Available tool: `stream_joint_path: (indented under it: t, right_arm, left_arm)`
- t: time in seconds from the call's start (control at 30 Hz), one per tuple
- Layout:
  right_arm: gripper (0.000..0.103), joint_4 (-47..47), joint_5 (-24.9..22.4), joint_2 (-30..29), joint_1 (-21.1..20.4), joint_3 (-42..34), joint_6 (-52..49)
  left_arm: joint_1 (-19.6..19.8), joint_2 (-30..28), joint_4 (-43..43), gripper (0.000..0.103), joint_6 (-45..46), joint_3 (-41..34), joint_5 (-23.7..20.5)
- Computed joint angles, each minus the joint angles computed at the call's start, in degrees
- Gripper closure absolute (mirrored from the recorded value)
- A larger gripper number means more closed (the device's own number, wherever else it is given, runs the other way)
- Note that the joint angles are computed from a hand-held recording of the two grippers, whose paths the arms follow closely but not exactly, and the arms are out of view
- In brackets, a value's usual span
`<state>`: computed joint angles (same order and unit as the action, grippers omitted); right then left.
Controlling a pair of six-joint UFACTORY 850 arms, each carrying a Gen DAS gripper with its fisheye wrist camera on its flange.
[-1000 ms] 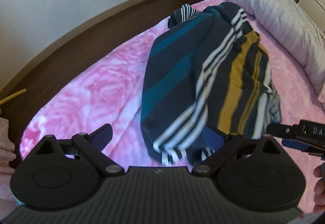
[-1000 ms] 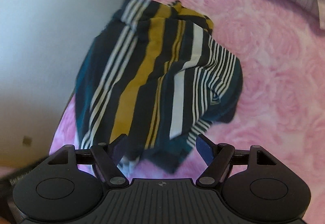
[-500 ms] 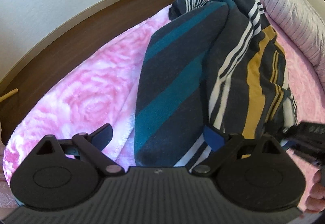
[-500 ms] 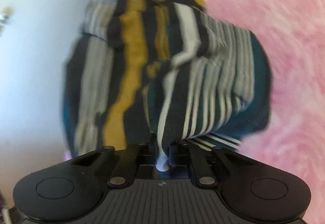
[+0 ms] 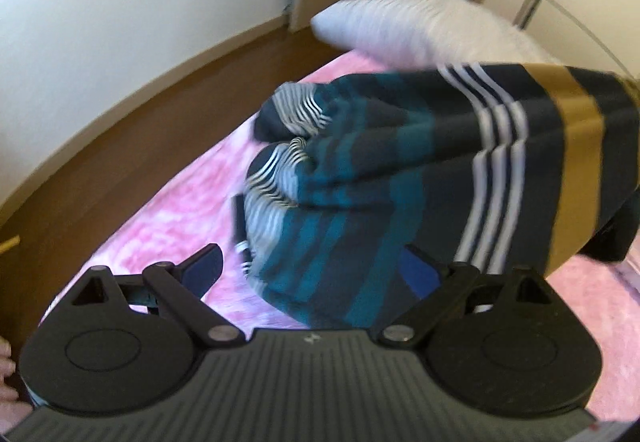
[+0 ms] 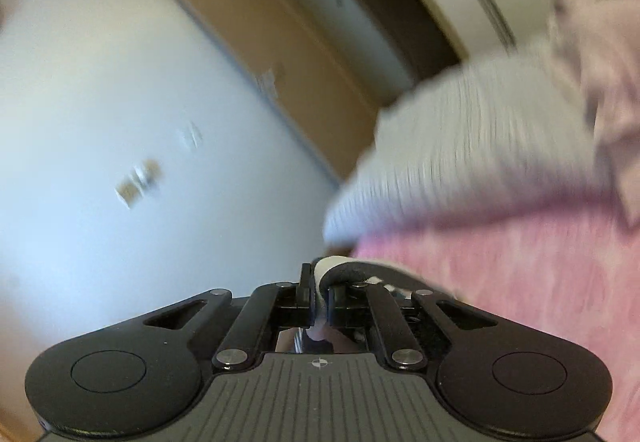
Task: Organize objects
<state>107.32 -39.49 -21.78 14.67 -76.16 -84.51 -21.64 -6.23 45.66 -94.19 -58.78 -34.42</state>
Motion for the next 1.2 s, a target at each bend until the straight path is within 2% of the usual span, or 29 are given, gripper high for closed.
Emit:
stream_joint_path:
  t: [0.03,0.17,0.33,0.43,0.5,0.57,0.6,0.67,0.7,0.73,0.77,0.8,0.93,1.1,1.2]
  right_arm:
    - [0.102,3.63,0.81,1.84,-0.66,0.72,-1.13]
    - [0.102,12.02,-2.30,7.21,-5.39,1.88,-7.58]
    - [0.102,12.20,-5.91,13.67,-13.45,0.32,-7.31]
    - [0.102,9.04,-7.49,16.70,-18.48,-1.48,-5.19]
    - [0.102,3.00,-9.24,18.65,-22.76,-2.86,-0.13]
    - [0.102,-8.66,-13.35,18.74,-27.20,-5.97,6.26]
    - [0.101,-14.65,-13.05,19.17,-28.11,-6.77,9.13]
    - [0.086,-26.65,-13.01,18.85,-29.98,-7.83,11.56]
    - [0.060,-32.64,-14.02,19.15,-31.27,-7.10,13.52]
    - [0.039,-38.61,-13.91,20.15,-32.09,-5.74,16.48]
    - [0.037,-44.59,-12.80,21.23,-32.95,-3.85,18.94]
    - [0.036,-48.91,-13.65,22.15,-34.69,-1.57,20.52]
    - [0.036,-65.14,-19.19,22.91,-42.06,4.06,30.08]
    - [0.036,-74.99,-25.57,19.52,-52.77,5.15,30.35]
    - [0.036,-79.16,-26.69,17.75,-55.70,4.36,30.68]
  left_arm:
    - [-0.86,0.17,0.85,0.010,-0.29,-0.72,-0.24]
    - [-5.82,0.16,2.95,0.010,-0.13,-5.22,-2.35]
    - [-12.42,-2.17,3.45,0.010,1.96,-12.70,-3.90]
    - [-16.29,-5.03,2.64,0.010,4.09,-18.06,-3.47]
    - [-19.00,-6.99,2.39,0.010,4.76,-21.33,-2.97]
    - [-21.56,-9.15,1.33,0.010,5.86,-24.49,-2.71]
    - [-22.94,-10.57,0.36,0.010,6.66,-26.55,-3.00]
    - [-25.46,-12.92,-2.08,0.010,8.94,-29.81,-3.78]
    - [-26.92,-14.58,-3.63,0.010,10.62,-32.29,-5.13]
    - [-28.33,-15.98,-4.69,0.010,11.58,-34.58,-6.67]
    - [-29.44,-17.35,-5.86,0.010,12.57,-36.38,-7.76]
    - [-30.72,-18.92,-7.14,0.010,13.41,-38.50,-9.10]
    - [-35.45,-24.81,-11.49,0.010,15.77,-47.03,-15.68]
    - [-39.89,-31.90,-15.39,0.010,17.61,-56.37,-22.01]
    - [-41.74,-35.43,-17.96,0.009,19.85,-61.94,-25.28]
